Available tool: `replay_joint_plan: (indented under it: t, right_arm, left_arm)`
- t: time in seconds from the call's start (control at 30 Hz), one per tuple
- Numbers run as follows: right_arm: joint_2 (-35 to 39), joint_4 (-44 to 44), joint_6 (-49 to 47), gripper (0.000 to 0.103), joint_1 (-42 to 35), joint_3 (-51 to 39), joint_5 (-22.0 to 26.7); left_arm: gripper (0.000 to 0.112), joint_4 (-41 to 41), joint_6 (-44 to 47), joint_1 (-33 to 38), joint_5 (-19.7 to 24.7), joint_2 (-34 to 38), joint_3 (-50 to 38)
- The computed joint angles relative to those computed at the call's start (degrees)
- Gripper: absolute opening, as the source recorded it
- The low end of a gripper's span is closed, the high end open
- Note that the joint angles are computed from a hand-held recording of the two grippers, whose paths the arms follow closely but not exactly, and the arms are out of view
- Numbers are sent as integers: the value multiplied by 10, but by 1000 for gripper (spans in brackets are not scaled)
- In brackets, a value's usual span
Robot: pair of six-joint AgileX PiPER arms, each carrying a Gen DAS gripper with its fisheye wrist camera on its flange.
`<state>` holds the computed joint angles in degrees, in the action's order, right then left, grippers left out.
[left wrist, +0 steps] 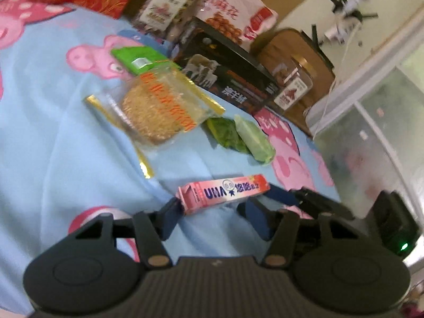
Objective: Organize snacks
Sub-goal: 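Grasp the pink UHA candy box with the left gripper, then carry the pink candy box with the left gripper into the black box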
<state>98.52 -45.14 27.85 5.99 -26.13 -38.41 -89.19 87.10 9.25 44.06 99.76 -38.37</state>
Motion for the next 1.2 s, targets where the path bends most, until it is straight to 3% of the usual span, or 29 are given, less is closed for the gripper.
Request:
replay_joint_plan:
  t: [0.13,0.33,0.57,0.73,1.0,1.13,1.2]
  right_arm:
    - [-33,46,-21,48,4,25,-6]
    - [-71,185,-140,47,41,57,-23]
    - [-72,211,-140,47,10,17,-26]
    - [-37,244,-169,47,-1,-63,-4]
    - [102,113,1,47,-57,-312,96]
    - [138,161,-43,51,-41,-355,145]
    - [136,191,-66,54,-43,-343,140]
  left_arm:
    - [55,10,-17,2,5,-11,-7]
    - [55,47,-69,-12,11,-24,-55]
    - [55,59,-106,-68,-17,-16,-147]
    - [55,110,-189,-119,-61,57,-298]
    - [55,300,-438,-171,-104,229,-589]
    - [57,386,-543,-185,-88,298,-682]
    - [58,384,-541,-190,-102,300,-676]
